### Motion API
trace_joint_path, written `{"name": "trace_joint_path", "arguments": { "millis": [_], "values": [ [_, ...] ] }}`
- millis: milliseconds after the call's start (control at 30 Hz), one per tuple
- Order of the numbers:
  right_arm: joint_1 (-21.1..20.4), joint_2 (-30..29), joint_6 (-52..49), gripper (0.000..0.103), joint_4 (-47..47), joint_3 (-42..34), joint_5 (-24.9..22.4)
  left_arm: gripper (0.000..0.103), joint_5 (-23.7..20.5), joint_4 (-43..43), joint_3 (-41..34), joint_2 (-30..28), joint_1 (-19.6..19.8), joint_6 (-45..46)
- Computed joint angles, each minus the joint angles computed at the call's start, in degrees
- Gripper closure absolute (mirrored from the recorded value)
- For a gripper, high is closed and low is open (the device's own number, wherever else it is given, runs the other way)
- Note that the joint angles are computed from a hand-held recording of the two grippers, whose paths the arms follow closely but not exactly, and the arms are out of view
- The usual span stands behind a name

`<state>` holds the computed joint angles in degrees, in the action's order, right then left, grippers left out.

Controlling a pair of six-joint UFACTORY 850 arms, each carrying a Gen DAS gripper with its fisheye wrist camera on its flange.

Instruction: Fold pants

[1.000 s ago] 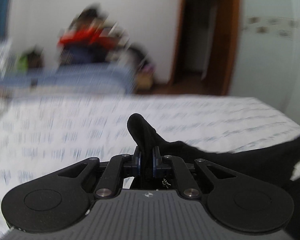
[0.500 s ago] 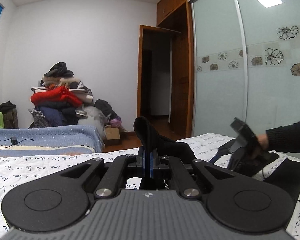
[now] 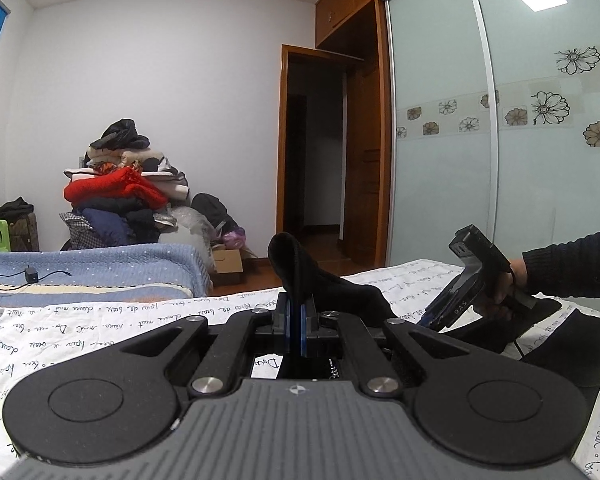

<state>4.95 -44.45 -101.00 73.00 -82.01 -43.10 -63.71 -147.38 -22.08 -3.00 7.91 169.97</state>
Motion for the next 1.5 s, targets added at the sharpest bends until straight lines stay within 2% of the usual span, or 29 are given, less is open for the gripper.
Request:
{"name": "trace_joint_path", "arguments": {
  "millis": [167,200,233,267,400,500,600,733,800,900,933,967,1000,1100,1167,1233,1267,1300,1367,1433,1500],
  "values": [
    [0.88,-1.84,3.78,0.063,-5.47,-2.03,0.34,0.097,0.87,-0.75,0.05,1.08,-0.82,0.18],
    [1.27,-2.07,4.15,0.069,-6.31,-2.18,0.68,0.096,1.19,-0.87,-0.11,1.17,-0.87,0.02],
    [1.58,-2.16,4.85,0.092,-7.38,-2.25,0.83,0.096,1.47,-1.17,-0.34,0.83,-0.97,-0.03],
    [2.02,-2.02,6.34,0.096,-8.46,-2.15,1.74,0.096,1.93,-1.74,-0.62,0.55,-1.10,0.01],
    [2.79,1.75,0.33,0.097,-3.05,1.77,6.82,0.096,5.26,-5.30,-2.44,-0.71,-1.54,-1.55],
    [1.65,8.17,-11.29,0.097,8.72,8.48,6.93,0.096,6.84,-4.77,-3.15,-0.94,-0.32,-6.43],
    [0.35,16.29,-22.81,0.097,17.95,17.57,4.19,0.096,6.87,-3.12,-2.35,-0.24,1.43,-11.33],
    [-1.18,25.99,-30.30,0.097,21.14,31.77,-2.71,0.096,3.35,0.61,1.20,0.21,5.16,-19.28],
    [-0.92,27.93,-31.90,0.098,21.16,38.04,-4.05,0.097,2.76,1.14,2.82,-1.10,6.36,-22.00],
    [1.50,25.47,-34.92,0.098,26.88,43.49,-0.36,0.095,5.96,3.27,2.96,-4.48,7.61,-25.90],
    [2.22,24.03,-35.32,0.098,28.28,43.86,0.47,0.092,7.05,5.46,2.65,-5.30,8.40,-28.13],
    [3.07,22.92,-36.70,0.098,30.57,44.13,1.30,0.084,8.40,8.11,2.29,-5.54,9.22,-31.08],
    [3.78,22.44,-37.96,0.098,32.66,44.37,1.98,0.082,9.94,9.56,2.30,-4.82,9.95,-33.30],
    [4.72,22.12,-37.41,0.098,35.04,44.06,2.49,0.077,13.83,13.98,3.53,0.32,12.85,-40.35],
    [4.72,21.82,-38.35,0.098,35.92,44.07,2.82,0.058,15.02,15.32,5.74,5.18,15.05,-42.45],
    [4.78,21.61,-37.96,0.098,36.78,44.34,2.03,0.042,17.43,12.65,8.88,10.90,15.72,-42.25],
    [4.65,21.58,-38.48,0.098,37.32,44.74,1.64,0.040,17.43,12.37,10.19,12.79,16.20,-43.38],
    [3.88,21.46,-39.60,0.098,37.79,45.61,0.79,0.040,15.49,12.87,11.79,13.85,17.36,-45.07],
    [3.23,20.85,-39.58,0.098,38.07,45.86,-0.45,0.040,13.53,11.31,13.61,13.57,17.78,-45.38],
    [2.93,19.54,-38.52,0.098,38.36,45.41,-1.55,0.040,14.24,9.89,13.53,10.71,16.42,-46.24],
    [2.47,18.87,-37.61,0.098,38.27,45.30,-2.46,0.040,11.49,13.16,12.31,5.20,16.47,-53.85]
  ]
}}
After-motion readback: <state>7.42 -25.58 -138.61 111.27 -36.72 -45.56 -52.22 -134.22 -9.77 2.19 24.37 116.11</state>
